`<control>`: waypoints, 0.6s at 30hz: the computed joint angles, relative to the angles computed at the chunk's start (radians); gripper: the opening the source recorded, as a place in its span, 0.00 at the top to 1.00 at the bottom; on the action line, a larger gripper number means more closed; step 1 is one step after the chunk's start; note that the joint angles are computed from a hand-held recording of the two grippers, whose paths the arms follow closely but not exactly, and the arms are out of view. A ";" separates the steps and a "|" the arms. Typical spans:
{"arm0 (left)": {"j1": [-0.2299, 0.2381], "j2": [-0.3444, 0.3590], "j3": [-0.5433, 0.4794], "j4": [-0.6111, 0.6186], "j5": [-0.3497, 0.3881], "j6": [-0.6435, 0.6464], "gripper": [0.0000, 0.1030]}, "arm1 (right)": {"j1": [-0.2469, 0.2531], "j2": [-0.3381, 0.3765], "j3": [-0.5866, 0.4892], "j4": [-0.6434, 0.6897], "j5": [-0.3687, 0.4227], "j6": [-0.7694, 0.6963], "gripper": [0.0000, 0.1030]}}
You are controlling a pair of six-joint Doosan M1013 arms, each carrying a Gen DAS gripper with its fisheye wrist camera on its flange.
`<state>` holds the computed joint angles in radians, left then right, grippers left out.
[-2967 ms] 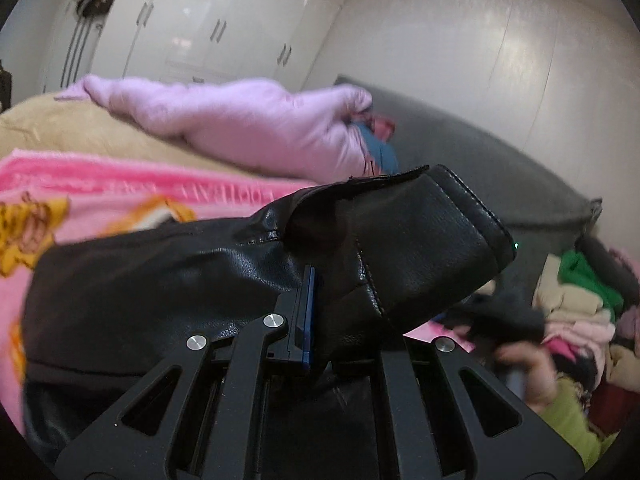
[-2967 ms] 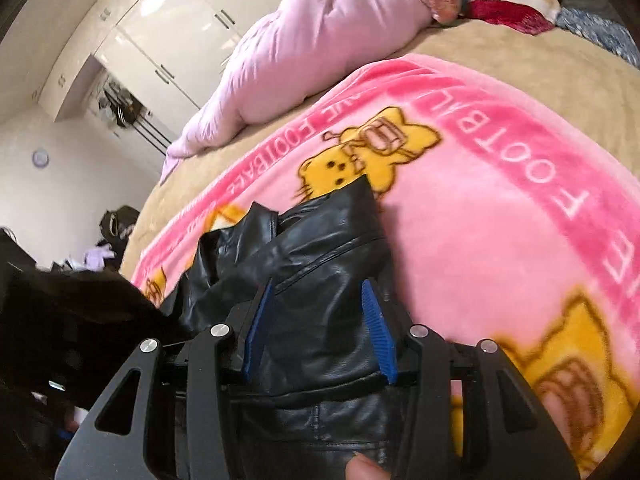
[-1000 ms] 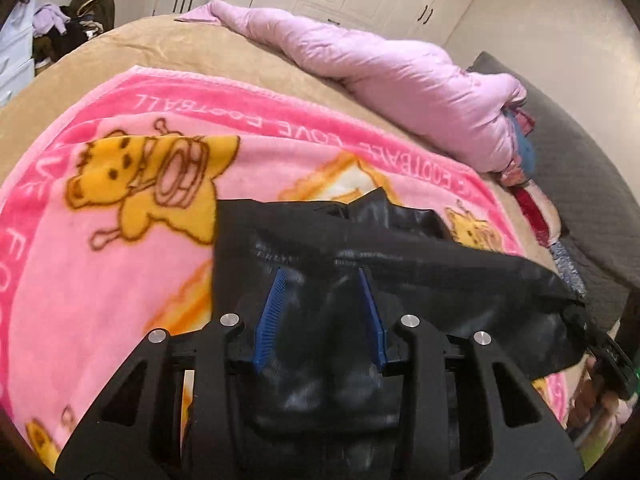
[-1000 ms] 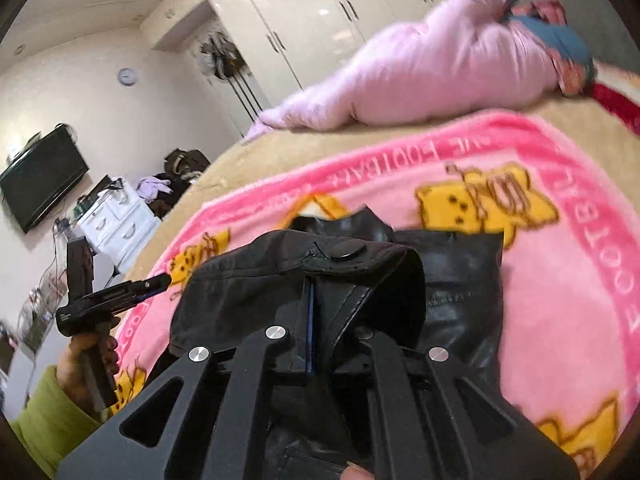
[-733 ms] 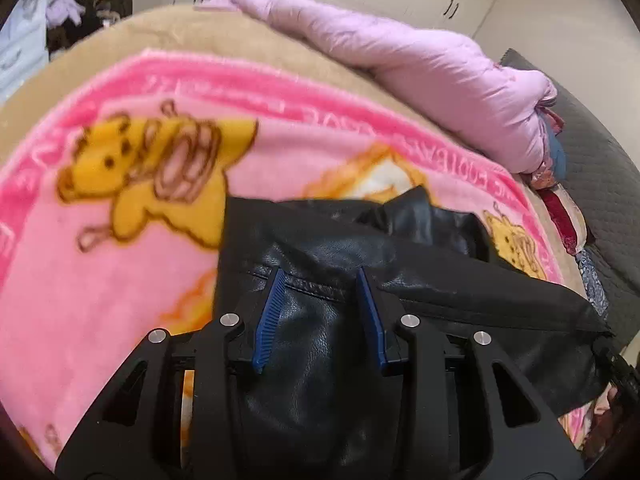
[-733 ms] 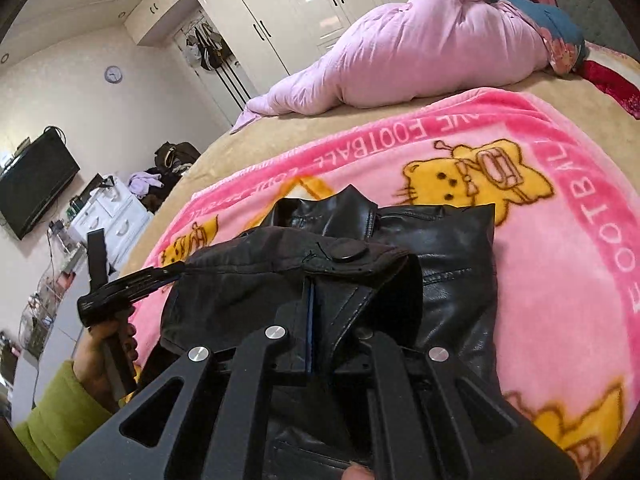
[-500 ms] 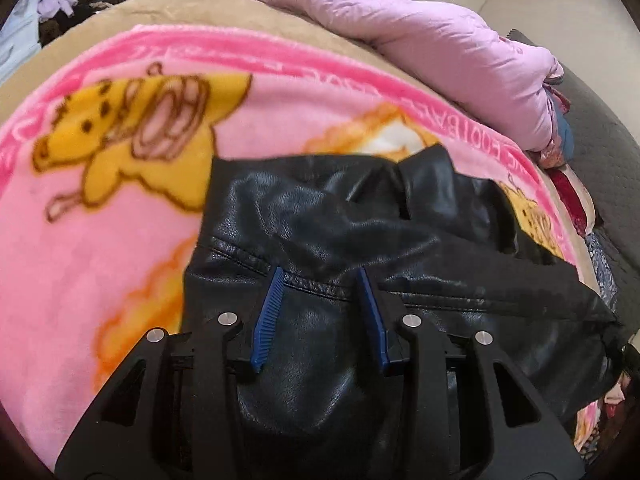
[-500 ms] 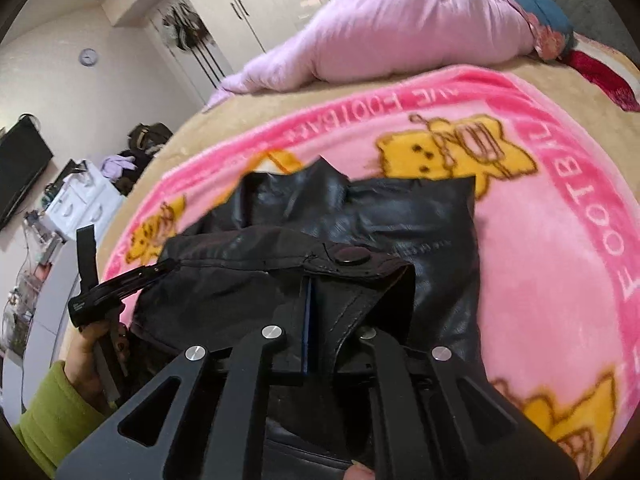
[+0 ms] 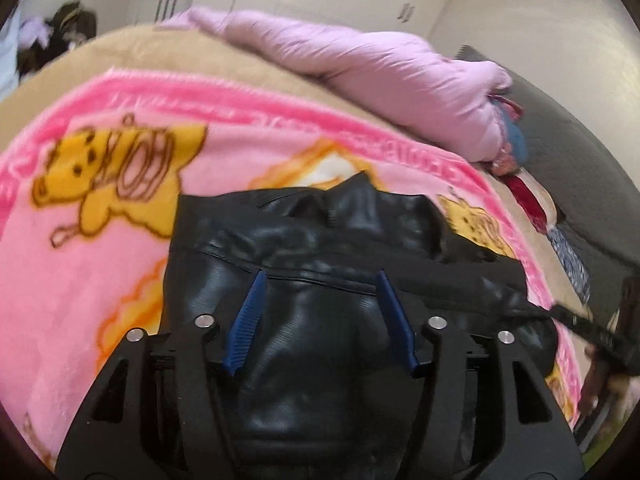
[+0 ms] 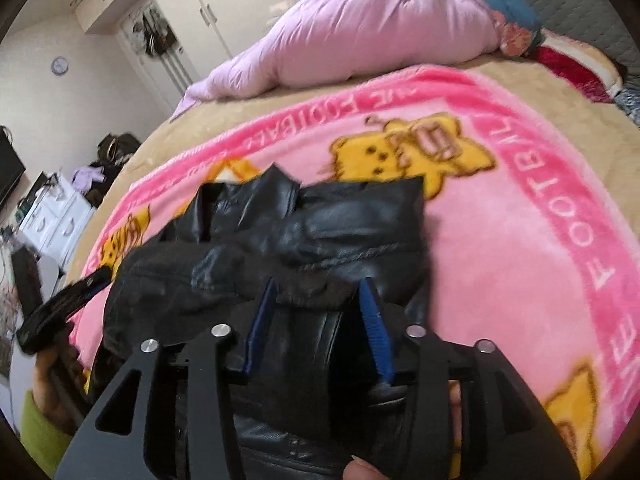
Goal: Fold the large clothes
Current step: 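Release the sleeve and smooth the folded jacket with both tools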
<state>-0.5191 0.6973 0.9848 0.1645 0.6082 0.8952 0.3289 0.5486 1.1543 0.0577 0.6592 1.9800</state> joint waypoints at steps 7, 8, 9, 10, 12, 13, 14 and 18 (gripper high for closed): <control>-0.022 0.006 -0.012 -0.001 0.137 0.057 0.52 | 0.029 -0.051 0.066 -0.144 -0.169 0.009 0.57; -0.024 0.005 -0.004 -0.006 0.145 0.055 0.52 | 0.034 -0.048 0.060 -0.136 -0.172 -0.035 0.57; -0.021 0.004 0.007 -0.017 0.146 0.061 0.52 | 0.039 -0.044 0.055 -0.135 -0.172 -0.060 0.56; -0.021 0.005 0.013 -0.025 0.155 0.068 0.52 | 0.047 -0.036 0.045 -0.149 -0.162 -0.077 0.56; -0.022 0.008 0.021 -0.026 0.163 0.075 0.52 | 0.053 -0.021 0.023 -0.126 -0.133 -0.113 0.56; -0.027 0.014 0.016 -0.013 0.181 0.082 0.52 | 0.055 -0.015 0.015 -0.102 -0.124 -0.135 0.55; -0.028 0.018 0.012 -0.005 0.189 0.084 0.52 | 0.055 -0.003 0.000 -0.061 -0.108 -0.172 0.55; -0.030 0.020 0.016 0.006 0.184 0.072 0.52 | 0.069 0.035 -0.051 -0.103 -0.038 -0.155 0.50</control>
